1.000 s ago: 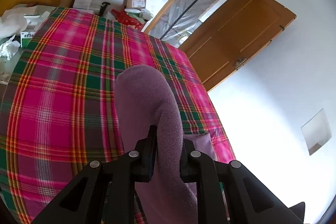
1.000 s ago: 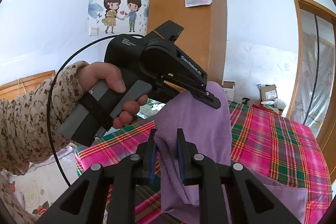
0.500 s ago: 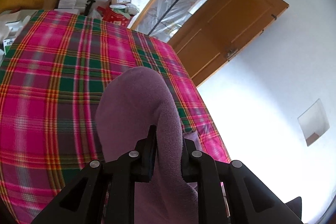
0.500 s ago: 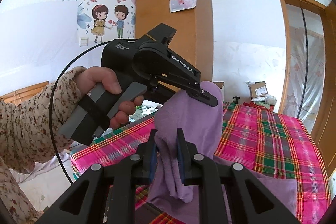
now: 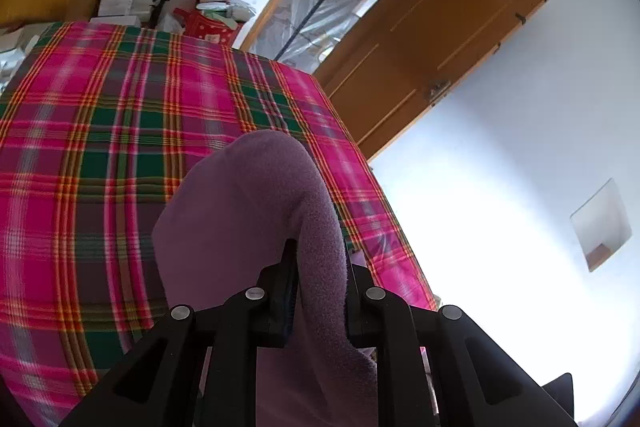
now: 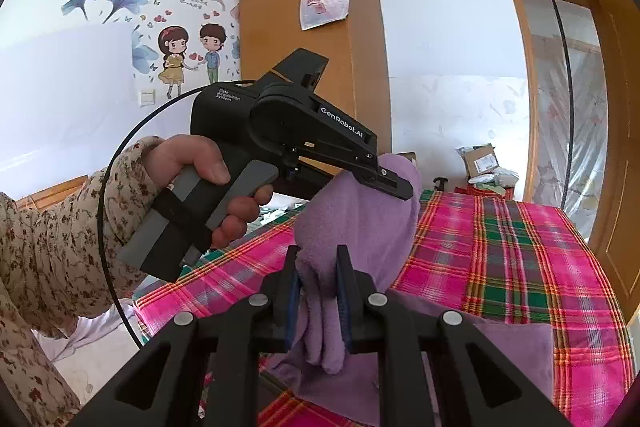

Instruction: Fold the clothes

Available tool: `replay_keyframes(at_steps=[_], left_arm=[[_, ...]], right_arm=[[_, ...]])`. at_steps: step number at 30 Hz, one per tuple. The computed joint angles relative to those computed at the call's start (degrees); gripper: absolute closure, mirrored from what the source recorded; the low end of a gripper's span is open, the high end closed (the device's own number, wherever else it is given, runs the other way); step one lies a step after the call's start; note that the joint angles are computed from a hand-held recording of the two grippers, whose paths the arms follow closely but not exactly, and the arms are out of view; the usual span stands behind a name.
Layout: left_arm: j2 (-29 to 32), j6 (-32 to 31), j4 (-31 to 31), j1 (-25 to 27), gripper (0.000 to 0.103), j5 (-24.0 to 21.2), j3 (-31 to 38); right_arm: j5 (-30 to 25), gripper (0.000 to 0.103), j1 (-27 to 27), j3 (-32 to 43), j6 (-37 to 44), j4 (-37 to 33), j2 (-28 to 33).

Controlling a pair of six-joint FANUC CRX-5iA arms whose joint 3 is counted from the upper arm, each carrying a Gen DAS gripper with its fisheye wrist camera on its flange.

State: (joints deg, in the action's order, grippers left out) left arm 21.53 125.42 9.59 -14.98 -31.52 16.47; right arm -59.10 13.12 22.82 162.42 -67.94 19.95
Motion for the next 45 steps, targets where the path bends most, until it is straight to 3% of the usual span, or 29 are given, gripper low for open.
replay_keyframes(at_steps=[11,15,36,45], left_arm=[[6.14,-0.15,-0.37,-1.13,0.086,-4.42,8.85],[8.39,2.11,-3.31,-1.92,0.086,-7.34,13.46],[23.38,-2.05,2.6,-2.65,0.086,-16.28,33.16],[32.19,-2.41,4.22,-2.64,0.086,-22.34,46.09]], right_arm=[[0.08,0.086,-2.66,1.5,-0.91,-0.82,1.78],[-0.09,0.087,-3.58,1.88,-1.21,-1.22,2.24],[2.34,0.087,-6.75,3.77,-5.07,1.59,4.78],[4.5,0.087,-7.04,4.76,-8.02,3.89,6.1]])
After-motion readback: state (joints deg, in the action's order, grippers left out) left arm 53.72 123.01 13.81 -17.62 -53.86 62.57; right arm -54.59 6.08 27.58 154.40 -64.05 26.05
